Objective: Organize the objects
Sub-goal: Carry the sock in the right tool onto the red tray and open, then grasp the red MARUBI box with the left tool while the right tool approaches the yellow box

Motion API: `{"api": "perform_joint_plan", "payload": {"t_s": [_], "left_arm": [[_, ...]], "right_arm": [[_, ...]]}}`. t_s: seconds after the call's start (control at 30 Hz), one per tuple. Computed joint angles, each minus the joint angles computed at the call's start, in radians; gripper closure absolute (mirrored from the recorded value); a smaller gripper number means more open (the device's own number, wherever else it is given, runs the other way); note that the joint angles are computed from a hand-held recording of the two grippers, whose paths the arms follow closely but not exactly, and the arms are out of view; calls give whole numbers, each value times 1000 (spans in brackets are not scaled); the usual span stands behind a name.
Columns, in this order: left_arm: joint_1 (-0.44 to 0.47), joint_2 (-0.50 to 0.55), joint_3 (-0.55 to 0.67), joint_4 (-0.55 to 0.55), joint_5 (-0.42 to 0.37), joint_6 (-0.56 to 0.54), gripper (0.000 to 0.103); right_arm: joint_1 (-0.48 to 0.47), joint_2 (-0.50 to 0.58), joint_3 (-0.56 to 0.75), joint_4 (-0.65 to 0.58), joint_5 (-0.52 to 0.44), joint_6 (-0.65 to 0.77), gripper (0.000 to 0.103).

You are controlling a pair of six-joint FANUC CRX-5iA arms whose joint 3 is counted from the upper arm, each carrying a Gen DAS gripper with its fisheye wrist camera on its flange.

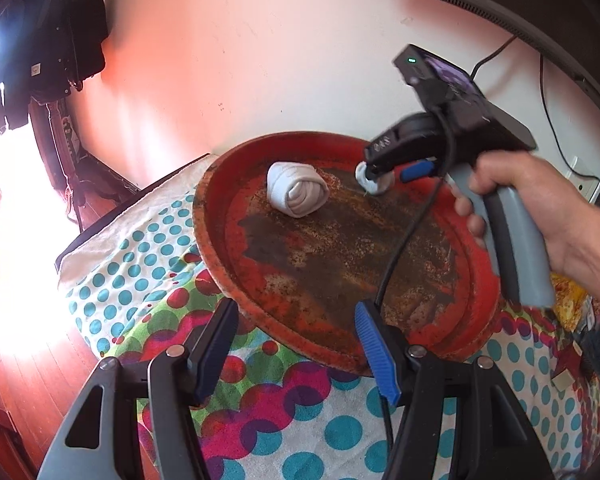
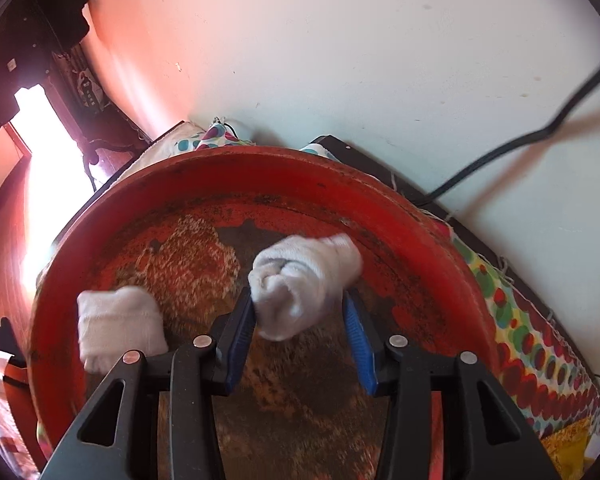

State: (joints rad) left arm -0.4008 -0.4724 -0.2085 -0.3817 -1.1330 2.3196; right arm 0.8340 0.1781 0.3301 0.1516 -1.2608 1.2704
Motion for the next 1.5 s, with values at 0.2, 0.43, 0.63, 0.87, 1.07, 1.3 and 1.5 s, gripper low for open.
{"api": "perform_joint_plan", "payload": {"t_s": [0.2, 0.43, 0.63, 0.87, 1.07, 1.3, 1.5], "left_arm": [[-59, 2, 19, -33, 13, 24, 41], [-130, 19, 33, -30, 57, 25, 41], [-221, 70, 71, -46, 61, -23, 41], [-215, 100, 35, 166, 178, -278, 41], [-343, 186, 119, 86, 135, -322, 41], [-350, 292, 192, 192, 149, -500, 40], [-333, 414, 277, 276, 146, -598, 40]], "right_arm": [[18, -246, -202, 50, 58, -34, 55], [-31, -617, -451, 93, 4, -144, 51], [-113, -866, -621, 170, -101, -168, 53], [-362, -1036, -739, 97, -121, -81, 53], [-506, -1077, -790, 78, -81, 17, 53], [-832, -953, -717, -141, 55, 127, 37], [-817, -882, -724, -73, 144, -33, 36]]}}
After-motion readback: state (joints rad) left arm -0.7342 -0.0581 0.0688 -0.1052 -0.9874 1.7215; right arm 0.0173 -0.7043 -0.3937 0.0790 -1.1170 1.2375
